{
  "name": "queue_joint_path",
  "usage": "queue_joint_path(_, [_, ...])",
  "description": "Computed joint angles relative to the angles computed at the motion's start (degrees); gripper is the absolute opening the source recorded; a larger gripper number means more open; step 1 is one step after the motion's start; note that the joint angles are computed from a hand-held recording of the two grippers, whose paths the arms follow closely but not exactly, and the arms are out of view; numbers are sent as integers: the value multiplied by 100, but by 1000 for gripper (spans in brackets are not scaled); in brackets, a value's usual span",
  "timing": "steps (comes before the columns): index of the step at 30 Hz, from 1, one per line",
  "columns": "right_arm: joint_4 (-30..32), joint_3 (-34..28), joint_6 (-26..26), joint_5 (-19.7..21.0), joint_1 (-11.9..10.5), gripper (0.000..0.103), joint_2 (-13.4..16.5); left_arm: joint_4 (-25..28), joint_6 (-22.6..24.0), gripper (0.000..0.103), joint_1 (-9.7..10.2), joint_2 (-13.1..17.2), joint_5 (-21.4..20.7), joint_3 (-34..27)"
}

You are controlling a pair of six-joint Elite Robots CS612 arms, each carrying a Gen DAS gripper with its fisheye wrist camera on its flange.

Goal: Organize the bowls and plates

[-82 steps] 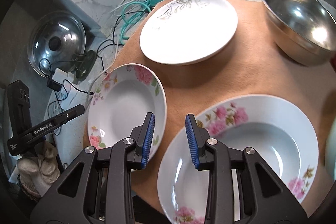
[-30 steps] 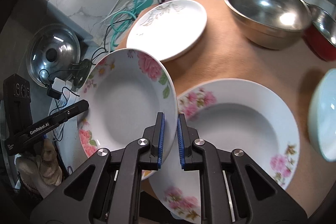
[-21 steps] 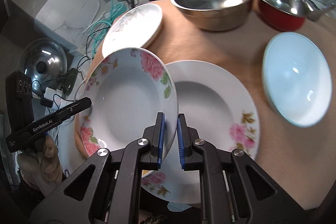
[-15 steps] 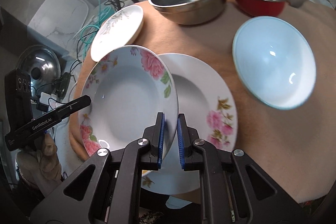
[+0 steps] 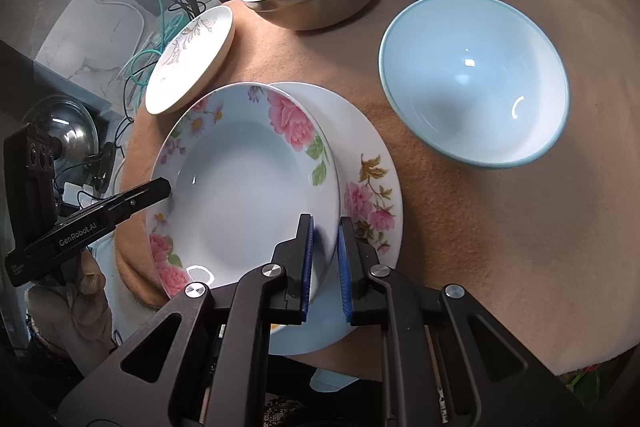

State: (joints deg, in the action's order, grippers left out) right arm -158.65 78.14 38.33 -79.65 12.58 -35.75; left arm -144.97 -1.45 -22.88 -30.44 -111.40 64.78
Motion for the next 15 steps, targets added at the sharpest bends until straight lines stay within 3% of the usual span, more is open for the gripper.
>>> queue_joint_path(15, [61, -52, 44, -5, -9, 12, 55, 123, 119, 11, -73, 47, 125, -79])
